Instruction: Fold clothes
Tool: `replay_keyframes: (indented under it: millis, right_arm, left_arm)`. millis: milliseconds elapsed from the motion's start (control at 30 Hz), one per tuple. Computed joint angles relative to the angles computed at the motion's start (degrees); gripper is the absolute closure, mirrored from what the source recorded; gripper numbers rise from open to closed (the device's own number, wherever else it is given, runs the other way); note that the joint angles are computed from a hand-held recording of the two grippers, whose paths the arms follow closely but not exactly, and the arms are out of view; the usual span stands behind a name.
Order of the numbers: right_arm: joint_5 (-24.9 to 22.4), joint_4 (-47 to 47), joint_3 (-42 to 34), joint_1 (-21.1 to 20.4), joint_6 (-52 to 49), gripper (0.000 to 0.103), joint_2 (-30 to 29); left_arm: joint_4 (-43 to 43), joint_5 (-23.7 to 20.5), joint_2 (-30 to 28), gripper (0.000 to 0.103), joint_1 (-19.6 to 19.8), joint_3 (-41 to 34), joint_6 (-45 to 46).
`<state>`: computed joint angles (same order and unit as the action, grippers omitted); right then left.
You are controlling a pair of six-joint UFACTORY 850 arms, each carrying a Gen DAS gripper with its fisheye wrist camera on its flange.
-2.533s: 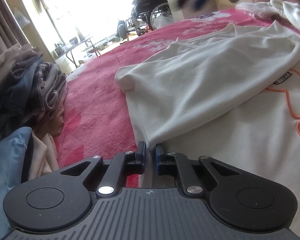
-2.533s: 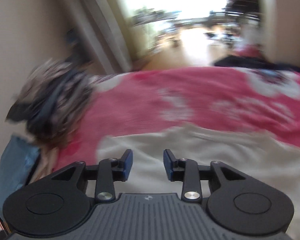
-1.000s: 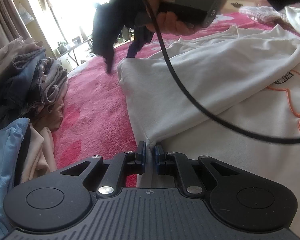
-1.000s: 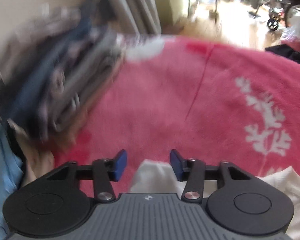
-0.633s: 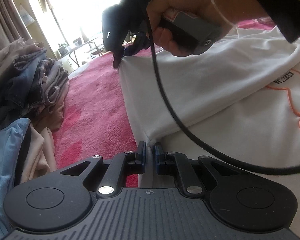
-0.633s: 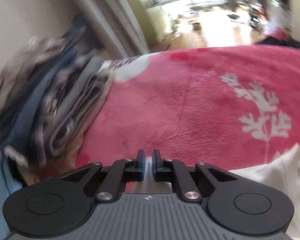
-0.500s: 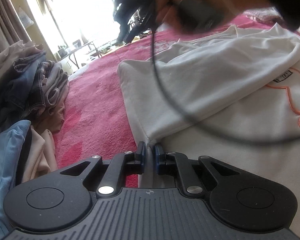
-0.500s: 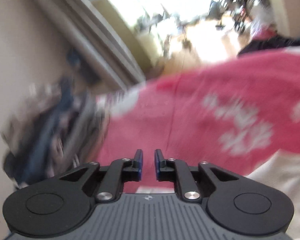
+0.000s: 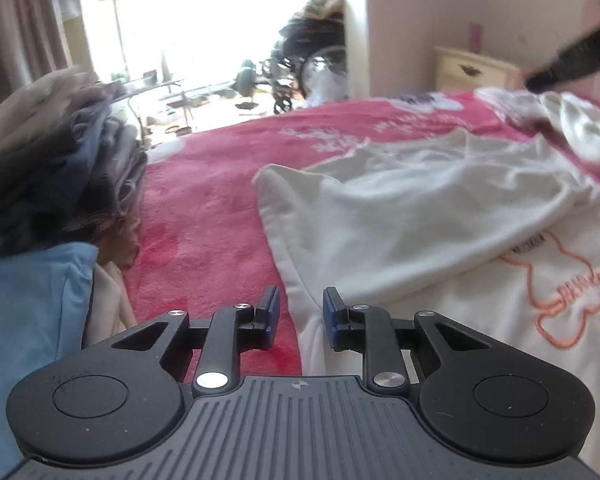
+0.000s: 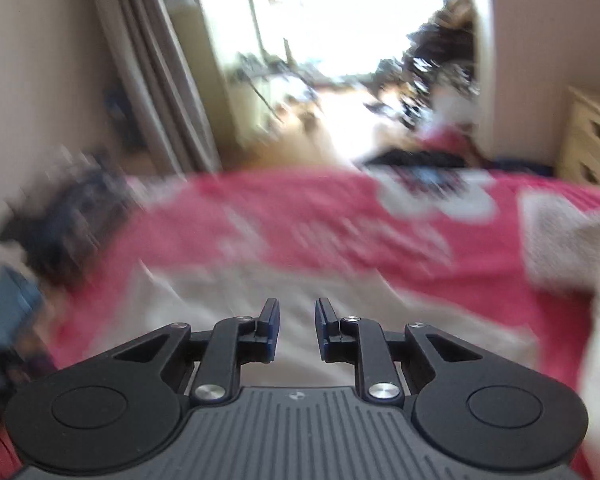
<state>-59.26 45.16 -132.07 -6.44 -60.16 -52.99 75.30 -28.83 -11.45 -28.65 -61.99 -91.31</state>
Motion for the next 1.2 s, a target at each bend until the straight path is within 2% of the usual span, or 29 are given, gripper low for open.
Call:
replay_keyframes:
  millis: [100, 167, 267, 400, 567, 633, 700, 767, 833, 967, 1067, 1200]
  right_arm:
    - [3.4, -3.1, 6.1, -0.5, -1.8, 0.082, 1.5]
    - [5.4, -6.3, 8.4, -0.6, -2.0, 0.082, 1.6]
    - [11.0, -13.6, 9.9, -0.6, 2.7, 0.082, 1.1]
    - [15.5, -7.1, 12.2, -2.9, 5.4, 0.081, 2.7]
    - [9.7, 1.1, 14.8, -3.2, -2.6, 0.082, 4.5]
    - [8.2, -0.5, 14.8, -2.4, -3.7, 0.081, 4.1]
    - [10.9, -6.1, 15.2, -1.1, -1.2, 0.081, 3.5]
    - [11.0, -7.1, 14.6, -1.2, 2.4, 0.080, 2.9]
    - [10.3, -6.4, 14.1, -1.6, 5.3, 0.079, 2.8]
    - [8.3, 0.6, 17.5, -3.2, -0.9, 0.078, 6.2]
    - [6.3, 0.2, 17.4, -3.8, 1.8, 0.078, 6.4]
    - [3.8, 0.3, 19.4, -6.0, 5.9, 0.077, 8.3]
  left_arm:
    - [-8.6, -0.1, -0.2, 0.078, -0.3, -0.4, 9.5]
    - [-10.2, -1.3, 0.0, 0.078, -1.1, 0.0, 11.0]
    - [-7.6, -3.5, 0.9, 0.078, -2.1, 0.6, 7.2]
    - [-3.2, -3.5, 0.3, 0.077, -1.9, -1.0, 3.3]
    - [0.7, -0.2, -5.4, 0.074, -1.0, -6.9, 4.7]
    - [-6.5, 0.6, -8.9, 0.072, -0.5, -10.0, 13.2]
    - [-11.1, -0.5, -11.4, 0.072, -0.5, -11.7, 18.3]
    - [-9.2, -1.2, -12.2, 0.072, -0.9, -11.2, 17.2]
    - [-8.9, -2.0, -11.5, 0.071, -1.3, -10.8, 17.3]
    - [-7.0, -1.1, -8.5, 0.063, -1.3, -8.8, 14.3]
    - [-7.4, -1.3, -7.1, 0.060, -1.6, -8.1, 13.5]
    - [-16.3, 1.4, -3.5, 0.044, -1.1, -6.2, 18.2]
